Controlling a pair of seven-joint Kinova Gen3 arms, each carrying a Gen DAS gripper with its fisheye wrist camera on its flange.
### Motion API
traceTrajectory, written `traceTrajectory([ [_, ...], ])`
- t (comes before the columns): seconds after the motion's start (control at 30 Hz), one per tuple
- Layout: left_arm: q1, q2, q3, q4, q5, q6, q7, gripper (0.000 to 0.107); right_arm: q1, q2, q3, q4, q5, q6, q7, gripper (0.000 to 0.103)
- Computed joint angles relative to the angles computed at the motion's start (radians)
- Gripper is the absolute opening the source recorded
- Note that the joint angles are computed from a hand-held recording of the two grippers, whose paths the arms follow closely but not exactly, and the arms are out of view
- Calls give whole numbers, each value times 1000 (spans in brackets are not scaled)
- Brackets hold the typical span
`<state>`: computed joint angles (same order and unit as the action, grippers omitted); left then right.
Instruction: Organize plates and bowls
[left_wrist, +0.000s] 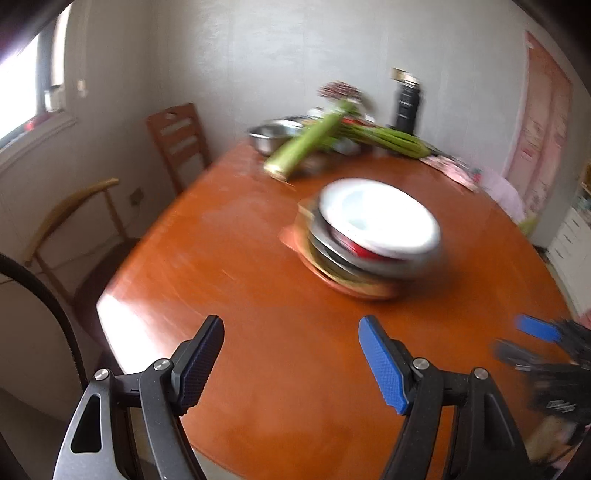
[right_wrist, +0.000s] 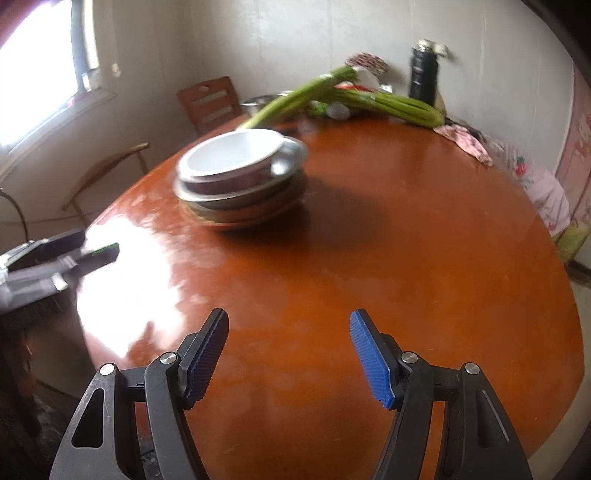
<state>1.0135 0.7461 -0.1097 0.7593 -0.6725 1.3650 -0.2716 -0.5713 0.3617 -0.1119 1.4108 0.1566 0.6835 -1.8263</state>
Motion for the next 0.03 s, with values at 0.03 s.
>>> traceTrajectory([
  [0.03, -26, -5, -4, 1, 4, 7, -13, 75, 32, 3, 0, -20, -20, 12, 19, 70],
])
